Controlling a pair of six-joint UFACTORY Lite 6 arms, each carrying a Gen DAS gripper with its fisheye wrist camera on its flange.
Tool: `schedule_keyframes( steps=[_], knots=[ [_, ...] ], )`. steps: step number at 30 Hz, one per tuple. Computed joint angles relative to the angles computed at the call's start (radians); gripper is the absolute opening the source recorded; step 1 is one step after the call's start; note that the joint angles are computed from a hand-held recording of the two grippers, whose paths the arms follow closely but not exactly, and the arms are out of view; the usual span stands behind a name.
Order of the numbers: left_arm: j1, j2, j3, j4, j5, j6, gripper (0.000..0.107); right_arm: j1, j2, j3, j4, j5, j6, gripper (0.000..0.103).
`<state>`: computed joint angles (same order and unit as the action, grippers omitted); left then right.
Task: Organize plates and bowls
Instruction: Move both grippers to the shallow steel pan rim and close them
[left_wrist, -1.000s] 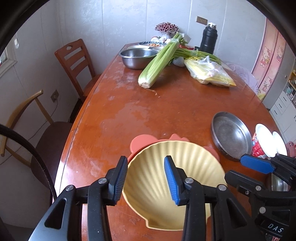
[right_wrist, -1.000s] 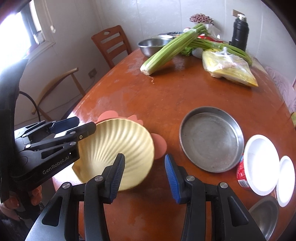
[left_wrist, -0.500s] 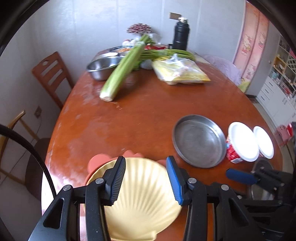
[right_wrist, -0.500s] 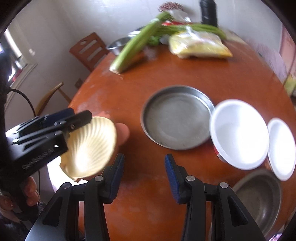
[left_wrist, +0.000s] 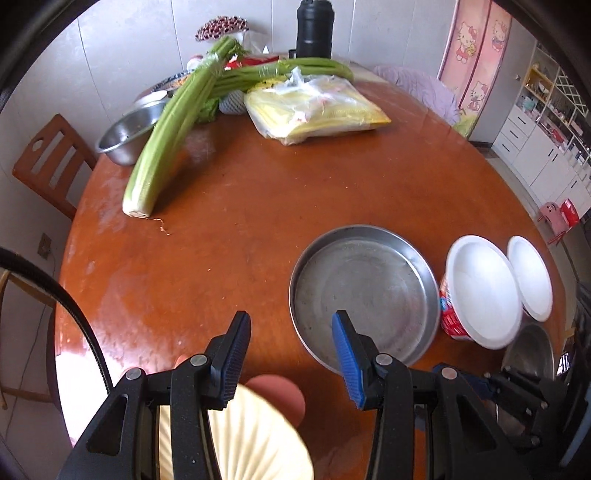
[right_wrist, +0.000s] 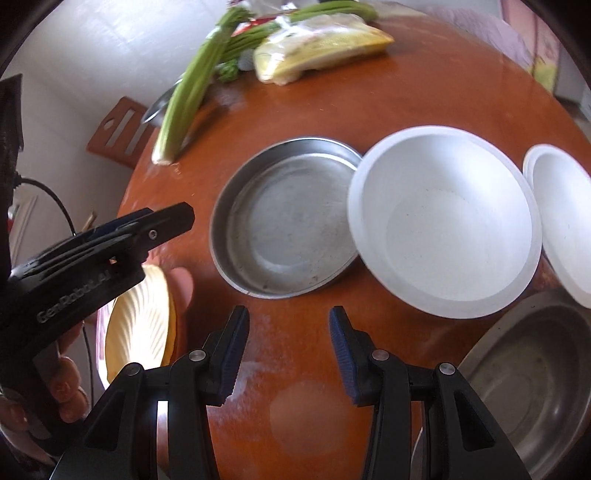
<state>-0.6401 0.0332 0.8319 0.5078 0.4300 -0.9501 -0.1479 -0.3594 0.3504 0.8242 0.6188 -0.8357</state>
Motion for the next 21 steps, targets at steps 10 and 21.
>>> schedule_keyframes(
  steps=[10,21],
  knots=[
    [0.067,0.235,0.156,-0.066,-0.03,0.101,0.046,0.096,0.069,0.018,-0.03,-0.143,0.156,0.05],
    [0.104,0.302,0.143,-0.083,-0.071,0.129,0.028,0.147,0.134,0.053,-0.02,-0.236,0.182,0.051]
  ],
)
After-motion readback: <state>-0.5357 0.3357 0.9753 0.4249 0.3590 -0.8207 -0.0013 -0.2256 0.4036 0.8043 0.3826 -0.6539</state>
